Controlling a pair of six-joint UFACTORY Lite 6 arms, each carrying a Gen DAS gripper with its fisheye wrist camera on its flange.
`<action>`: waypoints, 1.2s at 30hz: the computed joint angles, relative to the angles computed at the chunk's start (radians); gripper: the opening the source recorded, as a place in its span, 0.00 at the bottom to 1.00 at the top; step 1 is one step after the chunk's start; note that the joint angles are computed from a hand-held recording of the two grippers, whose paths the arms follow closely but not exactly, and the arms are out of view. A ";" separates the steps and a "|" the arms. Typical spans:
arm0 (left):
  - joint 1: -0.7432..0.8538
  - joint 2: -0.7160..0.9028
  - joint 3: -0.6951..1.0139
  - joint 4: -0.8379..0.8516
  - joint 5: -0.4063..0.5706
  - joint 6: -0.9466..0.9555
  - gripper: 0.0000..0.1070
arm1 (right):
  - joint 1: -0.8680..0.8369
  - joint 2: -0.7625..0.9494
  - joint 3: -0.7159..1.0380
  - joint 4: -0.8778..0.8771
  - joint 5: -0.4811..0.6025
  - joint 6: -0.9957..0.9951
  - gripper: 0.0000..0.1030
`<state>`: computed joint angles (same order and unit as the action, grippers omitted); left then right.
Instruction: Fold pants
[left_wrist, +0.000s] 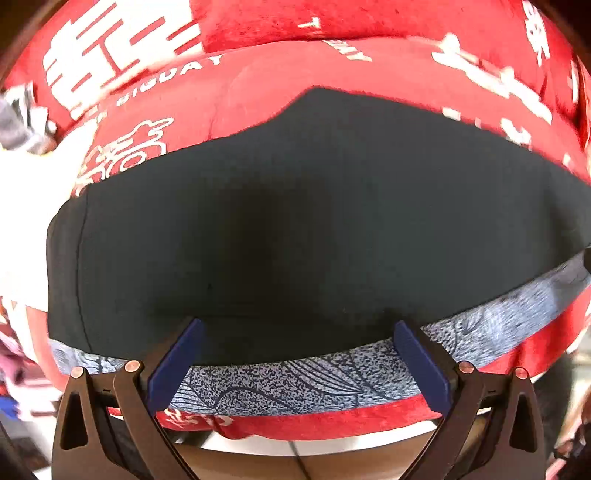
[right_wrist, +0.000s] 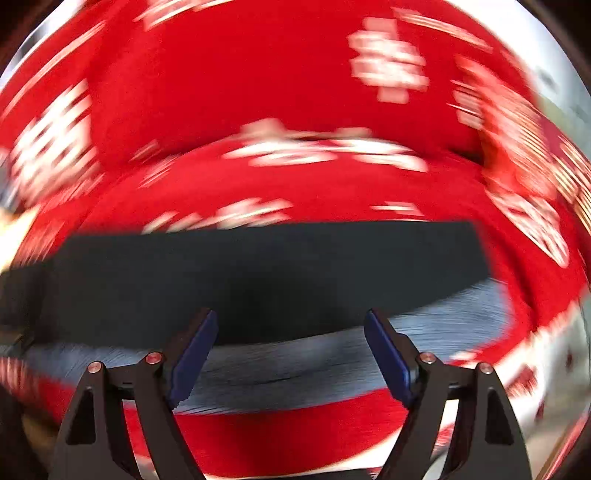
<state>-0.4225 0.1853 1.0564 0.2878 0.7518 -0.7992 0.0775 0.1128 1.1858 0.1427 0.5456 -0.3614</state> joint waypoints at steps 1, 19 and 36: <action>0.012 -0.022 -0.026 0.007 -0.019 0.000 0.96 | 0.045 0.004 -0.028 -0.044 -0.005 0.033 0.82; 0.454 -0.363 -0.284 0.005 -0.024 0.140 0.96 | -0.140 0.147 0.202 -0.005 0.099 0.146 1.00; 0.249 0.426 0.534 0.110 0.151 0.016 0.96 | 0.325 0.773 0.882 -0.491 0.258 0.708 1.00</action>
